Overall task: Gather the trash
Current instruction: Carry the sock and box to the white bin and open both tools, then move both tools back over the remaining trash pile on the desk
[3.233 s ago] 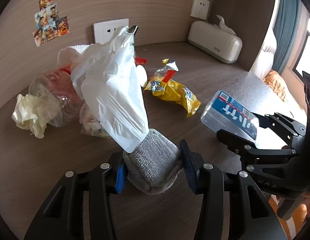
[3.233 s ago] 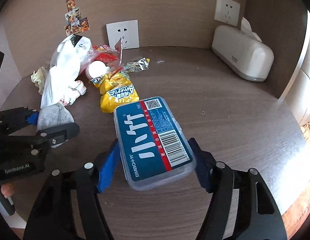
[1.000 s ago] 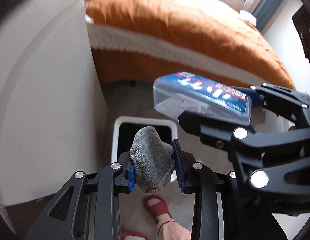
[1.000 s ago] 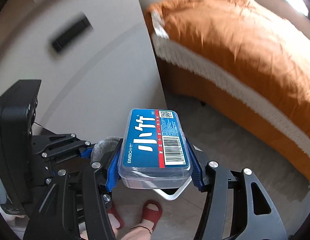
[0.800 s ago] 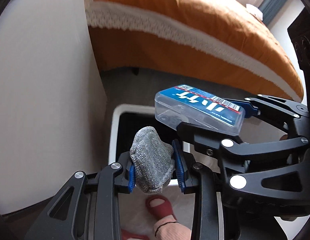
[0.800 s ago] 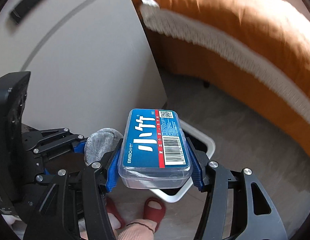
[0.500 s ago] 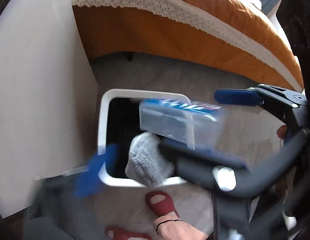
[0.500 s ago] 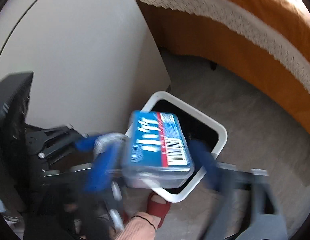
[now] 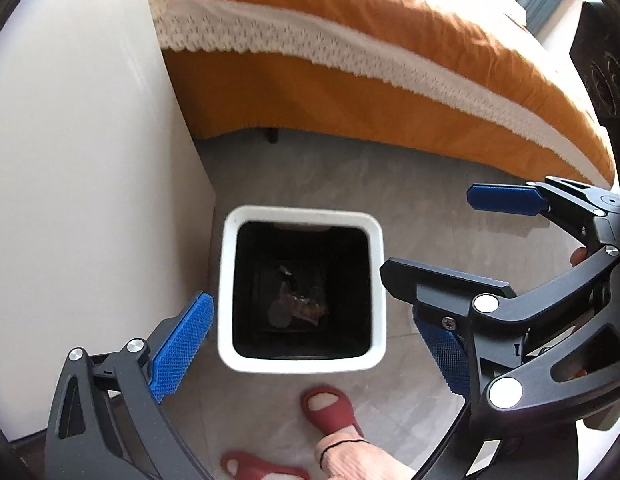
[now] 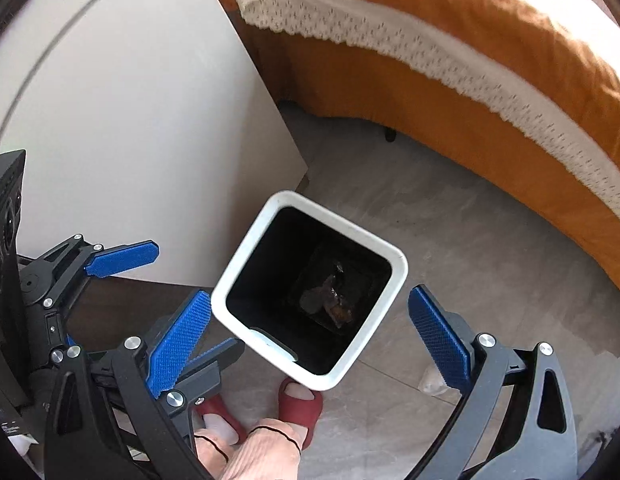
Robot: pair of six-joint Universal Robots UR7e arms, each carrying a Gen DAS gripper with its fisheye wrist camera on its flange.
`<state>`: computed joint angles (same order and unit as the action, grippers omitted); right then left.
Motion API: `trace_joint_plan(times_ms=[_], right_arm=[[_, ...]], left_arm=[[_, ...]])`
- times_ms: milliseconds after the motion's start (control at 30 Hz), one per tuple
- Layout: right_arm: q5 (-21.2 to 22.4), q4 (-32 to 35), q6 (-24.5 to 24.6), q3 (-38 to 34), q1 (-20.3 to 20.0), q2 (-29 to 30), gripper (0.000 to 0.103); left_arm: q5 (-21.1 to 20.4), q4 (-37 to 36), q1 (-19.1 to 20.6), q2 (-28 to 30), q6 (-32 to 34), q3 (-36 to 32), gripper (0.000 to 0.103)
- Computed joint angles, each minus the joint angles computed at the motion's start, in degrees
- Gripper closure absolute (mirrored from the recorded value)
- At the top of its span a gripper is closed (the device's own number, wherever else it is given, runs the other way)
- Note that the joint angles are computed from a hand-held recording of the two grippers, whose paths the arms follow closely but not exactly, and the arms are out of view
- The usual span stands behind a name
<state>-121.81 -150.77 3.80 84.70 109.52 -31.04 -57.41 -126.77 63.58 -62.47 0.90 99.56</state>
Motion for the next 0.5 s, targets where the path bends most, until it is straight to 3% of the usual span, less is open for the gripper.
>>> trace_joint_plan(times_ms=[333,500], right_arm=[[-2.4,3.3,3.9,-1.8,8.1,-6.9,0.004],[-3.2,3.6,2.0,-5.5,12.3,-7.9,0.004]], left_arm=[[2.1,8.6,-8.6,-6.7,-7.2,-4.7,0.005],[5.0,11.6,-13.0,-10.8,-10.1,-7.5,0.005]])
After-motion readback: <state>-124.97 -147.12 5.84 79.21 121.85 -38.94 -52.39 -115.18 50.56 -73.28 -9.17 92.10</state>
